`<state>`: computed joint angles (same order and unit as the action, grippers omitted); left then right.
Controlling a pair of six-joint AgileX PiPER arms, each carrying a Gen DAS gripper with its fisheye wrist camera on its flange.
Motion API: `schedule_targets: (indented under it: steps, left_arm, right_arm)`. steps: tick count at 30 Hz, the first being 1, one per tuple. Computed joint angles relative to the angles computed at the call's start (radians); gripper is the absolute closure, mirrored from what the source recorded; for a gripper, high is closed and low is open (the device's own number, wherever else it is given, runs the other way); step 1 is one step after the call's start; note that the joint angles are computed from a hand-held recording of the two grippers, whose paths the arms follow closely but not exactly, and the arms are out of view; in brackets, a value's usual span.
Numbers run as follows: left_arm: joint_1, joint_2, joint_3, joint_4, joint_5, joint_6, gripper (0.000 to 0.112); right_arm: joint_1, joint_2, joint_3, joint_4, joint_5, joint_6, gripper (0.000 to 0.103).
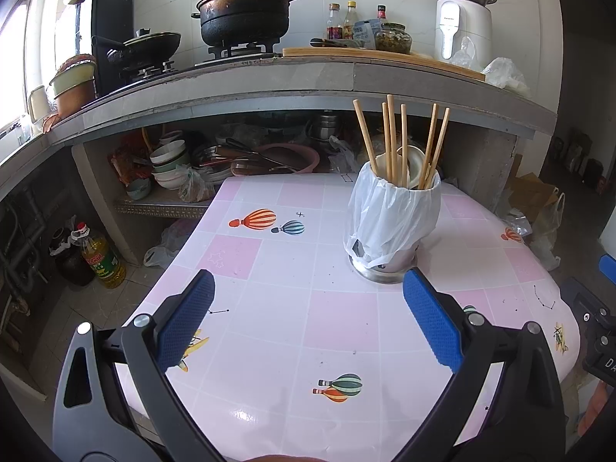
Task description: Organize utensils
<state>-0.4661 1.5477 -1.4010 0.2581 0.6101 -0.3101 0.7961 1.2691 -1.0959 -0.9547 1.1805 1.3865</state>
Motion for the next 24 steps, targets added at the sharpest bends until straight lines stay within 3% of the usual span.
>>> schedule_targets:
  steps: [24]
  left_arm:
    - [0.000,0.000,-0.002,-0.001,0.002,0.002,0.018]
  right_arm:
    - [0.007,0.008,-0.012,-0.005,0.006,-0.003,0.007]
